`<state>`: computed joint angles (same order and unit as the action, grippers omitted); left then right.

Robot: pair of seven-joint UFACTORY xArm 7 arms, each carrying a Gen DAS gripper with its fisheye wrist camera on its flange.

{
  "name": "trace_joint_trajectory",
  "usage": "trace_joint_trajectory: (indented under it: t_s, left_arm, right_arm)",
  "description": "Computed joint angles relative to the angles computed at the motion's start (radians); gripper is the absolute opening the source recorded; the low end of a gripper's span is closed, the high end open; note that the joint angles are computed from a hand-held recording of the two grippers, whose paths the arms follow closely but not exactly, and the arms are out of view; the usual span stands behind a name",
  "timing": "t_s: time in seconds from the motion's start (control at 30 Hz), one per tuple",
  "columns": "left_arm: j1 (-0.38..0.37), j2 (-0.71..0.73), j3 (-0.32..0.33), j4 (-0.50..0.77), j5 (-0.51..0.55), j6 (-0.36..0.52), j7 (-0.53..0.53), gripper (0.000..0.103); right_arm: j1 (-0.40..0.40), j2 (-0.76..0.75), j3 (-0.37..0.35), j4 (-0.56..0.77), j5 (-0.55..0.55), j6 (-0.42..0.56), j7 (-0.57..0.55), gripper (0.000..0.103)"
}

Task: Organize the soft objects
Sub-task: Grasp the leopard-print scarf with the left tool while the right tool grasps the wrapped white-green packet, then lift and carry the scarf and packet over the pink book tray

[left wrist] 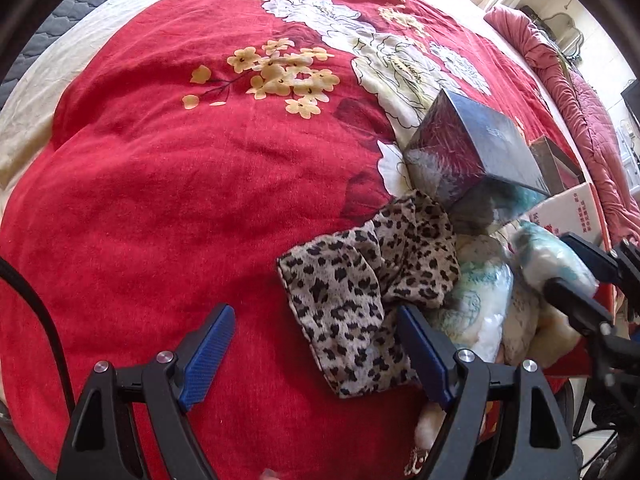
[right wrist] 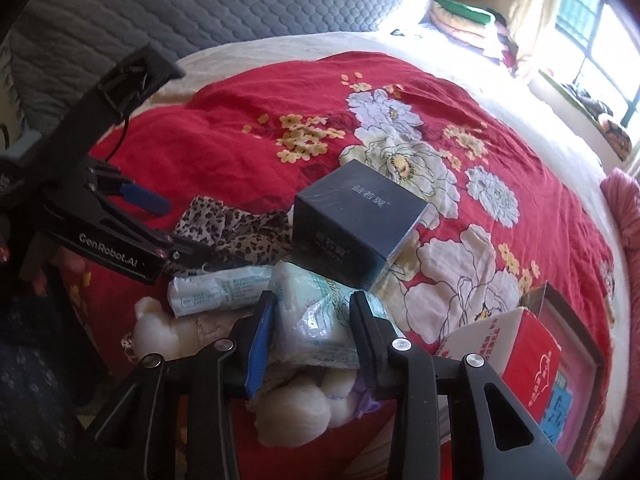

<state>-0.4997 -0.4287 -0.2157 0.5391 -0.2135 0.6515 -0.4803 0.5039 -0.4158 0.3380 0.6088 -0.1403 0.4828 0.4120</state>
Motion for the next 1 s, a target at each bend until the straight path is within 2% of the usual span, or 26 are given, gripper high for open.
trace_joint_trajectory:
  t_s: [0.2,0.37,0.47,0.5,0.53,0.6,0.67,0.8,0.93,1.0]
  left_arm:
    - [0.016,0.067,-0.011,0.033,0.028,-0.025,-0.015,0.082]
    - [0.025,0.110,-0.031,0.071,0.081,0.004,-0.043,0.082]
    - [0.025,0.113,-0.043,0.079,0.115,0.010,-0.063,0.073]
    - [0.023,0.112,-0.046,0.080,0.120,0.008,-0.069,0.065]
    - [0.016,0.108,-0.043,0.078,0.114,0.001,-0.066,0.057]
    - [0.004,0.108,-0.033,0.077,0.097,-0.011,-0.046,0.048]
    - [-0.002,0.111,-0.032,0.082,0.092,-0.008,-0.035,0.046]
    - [-0.027,0.090,-0.007,0.060,0.011,-0.047,0.002,0.027]
    - [-0.038,0.063,0.005,0.039,-0.039,-0.071,0.026,0.019]
    - [-0.036,0.043,0.004,0.032,-0.045,-0.076,0.026,0.019]
  right_arm:
    - [0.027,-0.102,-0.059,-0.077,0.123,-0.060,0.039,0.035]
    - [0.020,-0.171,-0.057,-0.109,0.151,-0.060,0.063,0.035]
    - [0.022,-0.205,-0.062,-0.131,0.170,-0.075,0.081,0.035]
    - [0.026,-0.213,-0.066,-0.137,0.177,-0.081,0.084,0.034]
    - [0.024,-0.222,-0.064,-0.141,0.180,-0.084,0.090,0.034]
    - [0.023,-0.237,-0.064,-0.148,0.185,-0.088,0.102,0.034]
    - [0.022,-0.249,-0.065,-0.155,0.192,-0.099,0.114,0.033]
    - [0.031,-0.259,-0.076,-0.163,0.204,-0.093,0.122,0.029]
    - [0.045,-0.246,-0.081,-0.162,0.217,-0.095,0.118,0.027]
    - [0.052,-0.244,-0.081,-0.167,0.223,-0.109,0.116,0.026]
